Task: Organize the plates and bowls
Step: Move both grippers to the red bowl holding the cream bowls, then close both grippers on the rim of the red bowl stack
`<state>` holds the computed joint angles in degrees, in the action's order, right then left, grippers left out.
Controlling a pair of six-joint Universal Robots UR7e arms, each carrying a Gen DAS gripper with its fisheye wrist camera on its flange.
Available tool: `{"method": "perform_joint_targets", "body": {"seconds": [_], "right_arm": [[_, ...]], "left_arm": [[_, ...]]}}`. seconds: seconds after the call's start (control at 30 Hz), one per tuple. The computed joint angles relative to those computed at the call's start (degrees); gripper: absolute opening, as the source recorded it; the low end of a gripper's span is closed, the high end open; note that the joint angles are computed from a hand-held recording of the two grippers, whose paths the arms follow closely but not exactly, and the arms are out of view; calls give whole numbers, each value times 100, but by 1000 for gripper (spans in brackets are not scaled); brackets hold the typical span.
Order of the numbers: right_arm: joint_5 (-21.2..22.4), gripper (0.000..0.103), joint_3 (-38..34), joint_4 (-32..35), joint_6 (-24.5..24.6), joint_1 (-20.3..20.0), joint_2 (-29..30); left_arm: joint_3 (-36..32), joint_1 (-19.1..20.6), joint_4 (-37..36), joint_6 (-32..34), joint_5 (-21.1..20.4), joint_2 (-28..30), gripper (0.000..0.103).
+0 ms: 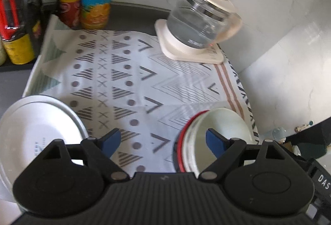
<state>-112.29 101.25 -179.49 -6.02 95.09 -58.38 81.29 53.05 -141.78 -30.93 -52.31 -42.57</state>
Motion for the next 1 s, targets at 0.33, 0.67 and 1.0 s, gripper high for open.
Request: {"method": "perform_joint_targets", "body": {"seconds": [0.33,0.67,1.0], "right_arm": [[-41,103,124,-82,160,-264,-120],[97,103,233,3,462,-614,-176],[307,100,58,453,714,-900,-6]], "left_arm": [[-503,-6,57,389,-520,465,88],[-1005,127,674,87,-747,907,88],[-1321,276,980,-116,-628,1225,87]]}}
